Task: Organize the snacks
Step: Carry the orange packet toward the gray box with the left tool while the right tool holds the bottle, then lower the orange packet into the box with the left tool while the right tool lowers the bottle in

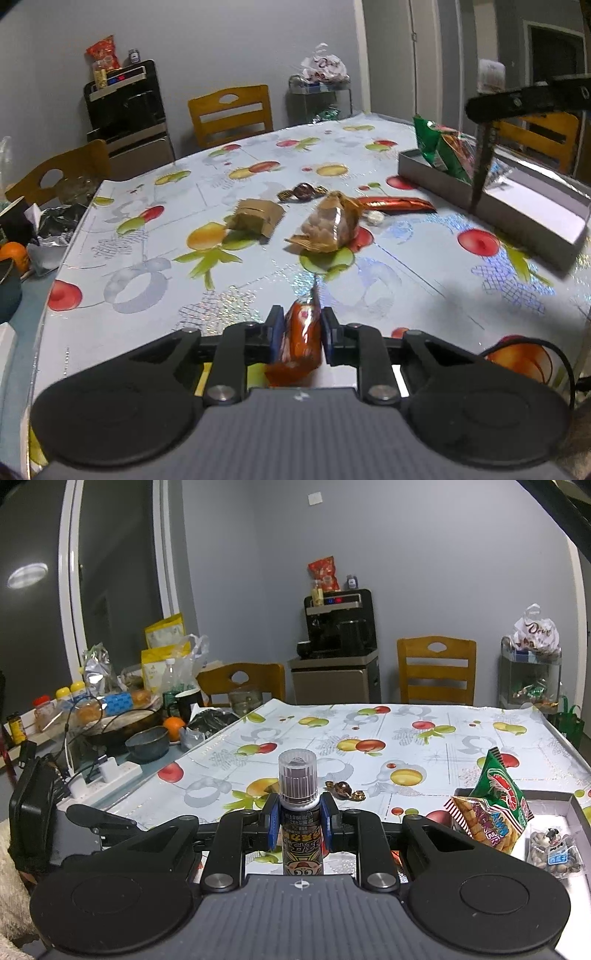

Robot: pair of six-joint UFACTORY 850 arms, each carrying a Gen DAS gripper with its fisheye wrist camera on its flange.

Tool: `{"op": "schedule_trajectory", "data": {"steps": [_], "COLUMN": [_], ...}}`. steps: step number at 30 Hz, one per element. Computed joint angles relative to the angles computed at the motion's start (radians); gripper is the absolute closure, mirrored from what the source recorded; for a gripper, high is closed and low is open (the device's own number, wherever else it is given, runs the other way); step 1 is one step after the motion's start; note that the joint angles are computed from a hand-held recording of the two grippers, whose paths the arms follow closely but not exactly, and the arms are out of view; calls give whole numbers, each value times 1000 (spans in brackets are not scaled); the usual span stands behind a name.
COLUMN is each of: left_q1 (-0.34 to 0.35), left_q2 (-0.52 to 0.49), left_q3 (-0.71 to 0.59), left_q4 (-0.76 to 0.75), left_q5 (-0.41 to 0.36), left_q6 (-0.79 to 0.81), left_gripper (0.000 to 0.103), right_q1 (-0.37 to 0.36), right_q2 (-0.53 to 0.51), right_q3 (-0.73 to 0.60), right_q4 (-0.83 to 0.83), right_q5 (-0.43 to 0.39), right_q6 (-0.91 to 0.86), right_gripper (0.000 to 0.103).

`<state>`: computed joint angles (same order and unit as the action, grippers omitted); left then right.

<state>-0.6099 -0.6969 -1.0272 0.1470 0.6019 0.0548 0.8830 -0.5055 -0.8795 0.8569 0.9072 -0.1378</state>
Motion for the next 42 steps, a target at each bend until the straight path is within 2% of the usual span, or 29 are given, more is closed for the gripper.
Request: {"op": "schedule_trajectory", "data": {"steps": [11, 21, 31, 42], "left_q1": [-3, -20, -83, -187], "left_q2": [26, 59, 48, -38], "left_q3": [11, 3, -90, -270], "left_q4": [9, 105, 223, 398], "left_q5": [31, 63, 54, 7], "left_q6": [-32, -107, -164, -306], "left_gripper": [89, 89, 89, 89], "right_q1": [6, 17, 28, 15], "right_q2": [18, 53, 116, 171], "right_q3": [22, 66, 171, 309], "right_q4": [12, 43, 129, 202], "right_q5": [18, 65, 144, 206], "right_q6": [9, 11, 48, 160], "right_gripper": [79, 79, 79, 79]}}
